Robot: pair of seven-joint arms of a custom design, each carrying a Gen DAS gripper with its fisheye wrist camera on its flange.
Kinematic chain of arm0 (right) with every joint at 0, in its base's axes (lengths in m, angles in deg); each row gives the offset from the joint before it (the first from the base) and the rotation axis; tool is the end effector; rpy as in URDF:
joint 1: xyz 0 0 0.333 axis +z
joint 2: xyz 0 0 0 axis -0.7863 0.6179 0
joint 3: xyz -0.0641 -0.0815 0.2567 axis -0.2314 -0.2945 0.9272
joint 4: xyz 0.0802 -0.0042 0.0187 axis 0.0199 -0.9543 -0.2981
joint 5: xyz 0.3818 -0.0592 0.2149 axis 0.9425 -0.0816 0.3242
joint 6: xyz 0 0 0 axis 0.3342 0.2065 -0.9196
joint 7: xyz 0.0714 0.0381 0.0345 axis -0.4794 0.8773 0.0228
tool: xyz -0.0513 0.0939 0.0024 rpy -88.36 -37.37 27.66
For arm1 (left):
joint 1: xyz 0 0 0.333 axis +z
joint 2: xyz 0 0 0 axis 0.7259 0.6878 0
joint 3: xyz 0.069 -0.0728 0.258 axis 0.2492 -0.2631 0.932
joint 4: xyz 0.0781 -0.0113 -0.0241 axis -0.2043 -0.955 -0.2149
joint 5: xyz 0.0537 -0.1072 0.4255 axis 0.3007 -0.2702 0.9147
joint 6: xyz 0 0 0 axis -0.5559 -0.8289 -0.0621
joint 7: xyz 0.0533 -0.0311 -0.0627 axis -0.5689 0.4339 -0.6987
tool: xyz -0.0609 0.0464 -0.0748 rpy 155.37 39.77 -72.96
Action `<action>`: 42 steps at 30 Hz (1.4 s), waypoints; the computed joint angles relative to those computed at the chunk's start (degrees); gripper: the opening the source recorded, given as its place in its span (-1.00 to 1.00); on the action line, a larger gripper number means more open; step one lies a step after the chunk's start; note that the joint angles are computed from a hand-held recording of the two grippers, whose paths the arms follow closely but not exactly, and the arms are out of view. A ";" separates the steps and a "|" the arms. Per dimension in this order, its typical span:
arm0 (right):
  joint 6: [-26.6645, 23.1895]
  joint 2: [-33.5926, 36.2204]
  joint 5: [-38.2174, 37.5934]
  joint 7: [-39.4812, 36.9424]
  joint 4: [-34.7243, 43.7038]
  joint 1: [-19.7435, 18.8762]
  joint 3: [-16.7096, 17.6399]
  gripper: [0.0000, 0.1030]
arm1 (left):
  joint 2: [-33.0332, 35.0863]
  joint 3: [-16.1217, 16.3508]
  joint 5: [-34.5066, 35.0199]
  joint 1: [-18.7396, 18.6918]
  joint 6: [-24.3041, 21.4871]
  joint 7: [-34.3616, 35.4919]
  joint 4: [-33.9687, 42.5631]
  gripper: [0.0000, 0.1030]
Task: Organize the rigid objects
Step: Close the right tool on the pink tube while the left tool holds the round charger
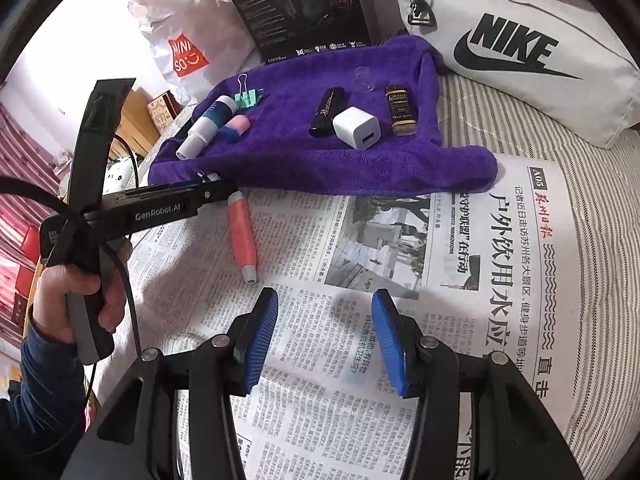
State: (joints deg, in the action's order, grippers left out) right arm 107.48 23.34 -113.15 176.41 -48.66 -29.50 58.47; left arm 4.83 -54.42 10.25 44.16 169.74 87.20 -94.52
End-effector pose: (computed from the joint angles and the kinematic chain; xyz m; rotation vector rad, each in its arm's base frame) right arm 0.5038 0.3007 0.3184 -1.4899 2.0796 -0.2531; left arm 0.6892 -0.2304 0.3243 -1.3183 2.5978 -0.7442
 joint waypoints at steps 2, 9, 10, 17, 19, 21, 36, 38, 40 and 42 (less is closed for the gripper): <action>0.11 0.21 0.04 0.05 0.15 0.04 0.00 -0.06 | 0.01 0.09 0.20 -0.04 -0.04 -0.14 0.00 -0.51; -0.69 2.47 1.66 -2.77 2.75 1.06 -0.44 -0.06 | 0.01 -0.76 -3.55 2.08 -1.77 2.93 0.25 -0.54; -0.83 3.03 2.26 -3.57 3.37 1.25 -0.56 -0.06 | -0.19 -0.54 -3.50 2.08 -1.83 3.07 0.06 -0.54; -2.17 8.72 4.76 -10.24 10.23 3.50 -2.38 -0.06 | -1.01 0.99 -2.75 2.51 -1.39 3.05 -0.64 -0.54; -2.65 10.73 5.93 -12.21 12.61 4.28 -3.07 -0.06 | -1.09 1.00 -3.17 3.02 -1.66 3.29 -0.64 -0.54; -3.99 12.64 6.54 -13.64 15.14 5.32 -3.96 -0.06 | -1.30 1.04 -3.40 3.44 -1.74 3.78 -0.83 -0.54; -13.69 21.26 2.49 -20.02 28.77 11.76 -7.91 -0.35 | -2.17 0.36 -9.07 5.52 -2.48 8.19 -1.42 -0.54; -15.30 21.85 1.91 -20.68 29.95 12.04 -7.89 -0.43 | -2.32 0.38 -9.65 5.66 -2.63 8.74 -1.53 -0.54; -15.24 21.80 1.71 -21.15 29.82 11.93 -7.77 -0.43 | -2.32 0.52 -9.90 5.64 -3.02 9.13 -1.44 -0.54; -14.28 21.39 2.30 -20.95 28.99 11.59 -7.60 -0.43 | -2.37 0.67 -9.96 5.54 -2.98 9.39 -1.54 -0.54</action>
State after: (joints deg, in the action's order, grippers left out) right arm 93.19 44.72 -110.85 155.46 -19.67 -17.91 50.87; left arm 2.46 -53.75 0.29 49.71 166.75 96.59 -96.07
